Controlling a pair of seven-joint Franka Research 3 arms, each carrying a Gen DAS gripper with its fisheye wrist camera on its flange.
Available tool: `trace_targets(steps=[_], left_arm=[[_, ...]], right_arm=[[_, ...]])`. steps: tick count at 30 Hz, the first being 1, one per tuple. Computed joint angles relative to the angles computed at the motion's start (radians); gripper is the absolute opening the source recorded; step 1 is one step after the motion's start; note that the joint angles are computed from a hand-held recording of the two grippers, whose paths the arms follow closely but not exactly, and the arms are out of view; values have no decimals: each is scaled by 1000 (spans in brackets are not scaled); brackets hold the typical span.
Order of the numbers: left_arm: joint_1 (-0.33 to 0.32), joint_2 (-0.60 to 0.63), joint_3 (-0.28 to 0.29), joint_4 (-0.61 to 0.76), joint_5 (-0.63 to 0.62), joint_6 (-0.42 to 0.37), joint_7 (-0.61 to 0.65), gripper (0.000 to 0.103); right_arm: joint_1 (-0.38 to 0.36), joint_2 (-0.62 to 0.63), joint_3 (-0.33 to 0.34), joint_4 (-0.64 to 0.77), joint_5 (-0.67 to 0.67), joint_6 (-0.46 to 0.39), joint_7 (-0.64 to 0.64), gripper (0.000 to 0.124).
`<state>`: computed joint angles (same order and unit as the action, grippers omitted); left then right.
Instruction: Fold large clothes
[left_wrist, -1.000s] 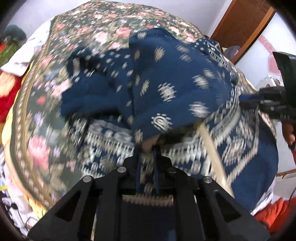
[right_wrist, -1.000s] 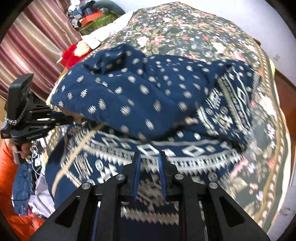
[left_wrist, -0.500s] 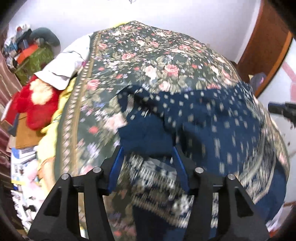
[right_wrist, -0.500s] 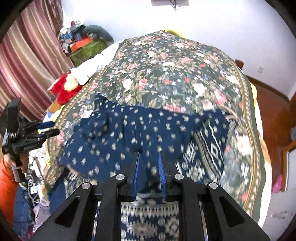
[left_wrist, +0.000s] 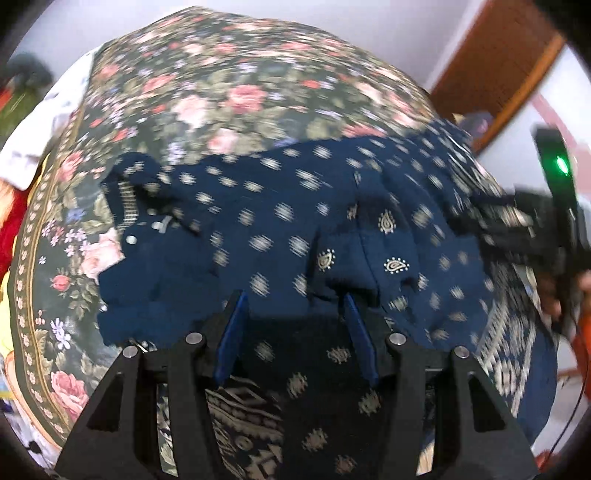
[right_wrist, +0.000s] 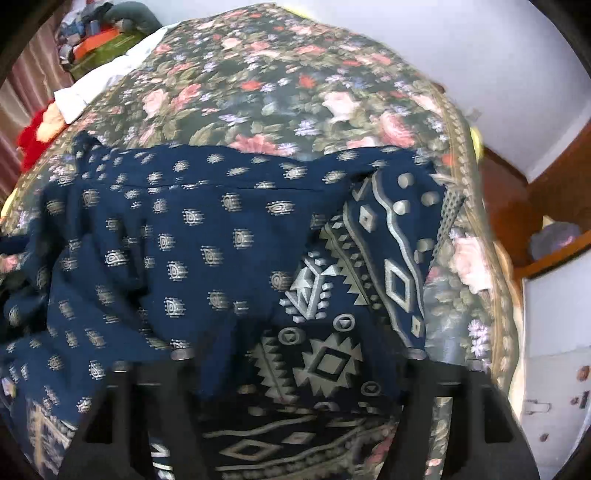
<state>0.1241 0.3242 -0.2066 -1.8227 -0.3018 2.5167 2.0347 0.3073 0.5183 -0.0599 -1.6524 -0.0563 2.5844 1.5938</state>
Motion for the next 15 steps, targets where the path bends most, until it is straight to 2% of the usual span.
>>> trace_targets(steps=[2,5,10,12,15], left_arm=[[4,-32,-12,-43,-17,4,33,53],[3,-77,-18,-104,-56,-16,85,54],[-31,-164,13,-252,-49,88,103,54],[-34,-191,27,-283,-61,105,109,54],[-29,-229,51,-302,-96,118,133,54]], right_arm=[[-10,-9,9,-20,8,17,-26,67],[22,-30,-21,-63,-41,53,0,69],[51,-75,-54,-128,-117,87,62,75],[52,-93,-62,-151,-144,100,80,80],[20,-128,-41,-184,-133,108,50,81]])
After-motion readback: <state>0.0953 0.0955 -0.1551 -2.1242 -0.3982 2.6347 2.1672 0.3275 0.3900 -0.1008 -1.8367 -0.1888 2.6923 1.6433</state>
